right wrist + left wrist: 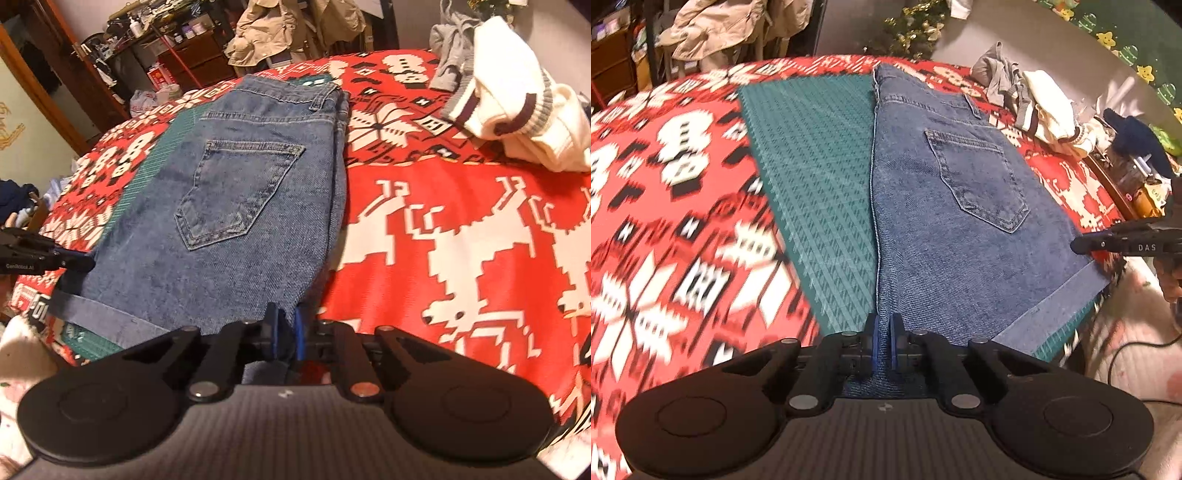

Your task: Fold clothes

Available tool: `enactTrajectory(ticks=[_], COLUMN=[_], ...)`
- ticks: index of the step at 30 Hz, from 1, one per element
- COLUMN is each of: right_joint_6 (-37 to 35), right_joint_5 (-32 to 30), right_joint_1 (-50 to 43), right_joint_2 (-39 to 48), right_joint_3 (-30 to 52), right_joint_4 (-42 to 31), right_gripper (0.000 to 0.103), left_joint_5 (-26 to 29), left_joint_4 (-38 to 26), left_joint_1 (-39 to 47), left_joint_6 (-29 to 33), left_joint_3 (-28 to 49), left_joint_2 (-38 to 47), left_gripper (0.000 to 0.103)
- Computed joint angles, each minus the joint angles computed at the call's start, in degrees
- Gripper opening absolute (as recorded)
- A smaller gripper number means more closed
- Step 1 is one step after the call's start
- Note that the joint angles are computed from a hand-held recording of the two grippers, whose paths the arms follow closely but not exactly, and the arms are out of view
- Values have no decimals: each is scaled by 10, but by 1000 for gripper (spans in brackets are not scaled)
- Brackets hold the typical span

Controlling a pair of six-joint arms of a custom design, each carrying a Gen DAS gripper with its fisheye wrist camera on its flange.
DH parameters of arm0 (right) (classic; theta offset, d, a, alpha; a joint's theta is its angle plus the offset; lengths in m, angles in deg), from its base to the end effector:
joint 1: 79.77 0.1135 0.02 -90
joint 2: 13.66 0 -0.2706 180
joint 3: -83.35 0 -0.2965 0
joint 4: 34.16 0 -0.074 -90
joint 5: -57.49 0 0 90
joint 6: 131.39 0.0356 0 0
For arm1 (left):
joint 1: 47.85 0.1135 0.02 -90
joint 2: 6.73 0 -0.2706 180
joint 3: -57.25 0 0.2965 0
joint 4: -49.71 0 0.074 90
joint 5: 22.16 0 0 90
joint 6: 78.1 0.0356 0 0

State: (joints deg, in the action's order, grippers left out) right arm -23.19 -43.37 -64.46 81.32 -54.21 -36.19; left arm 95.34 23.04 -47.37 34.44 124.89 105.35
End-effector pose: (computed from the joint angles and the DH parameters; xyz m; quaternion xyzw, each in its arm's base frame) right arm 0.2750 0.0822 0.0589 -0.0049 0.9487 0.1736 0.2641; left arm 0.3677 -0.0134 0.0568 0.2216 0.9330 -0.1979 0.2030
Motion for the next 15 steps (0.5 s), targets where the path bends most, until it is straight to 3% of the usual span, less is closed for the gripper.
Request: enactTrajectory(ticks=[8,15], right_joint_6=[-9,-55], right_joint_5=[-25,-30], right_joint_1=[22,14], right_joint_2=[3,-43], right_joint_3=[1,-3], right_joint_4=[-12,-54], right_gripper=[8,14], left_joint_5=[17,11], left_joint_4=[-36,-13], left_joint_1=[40,40], left_joint_6=[20,28], left_joint_3=[-64,-79], left_joint_2=[-51,-74], left_gripper=[6,16])
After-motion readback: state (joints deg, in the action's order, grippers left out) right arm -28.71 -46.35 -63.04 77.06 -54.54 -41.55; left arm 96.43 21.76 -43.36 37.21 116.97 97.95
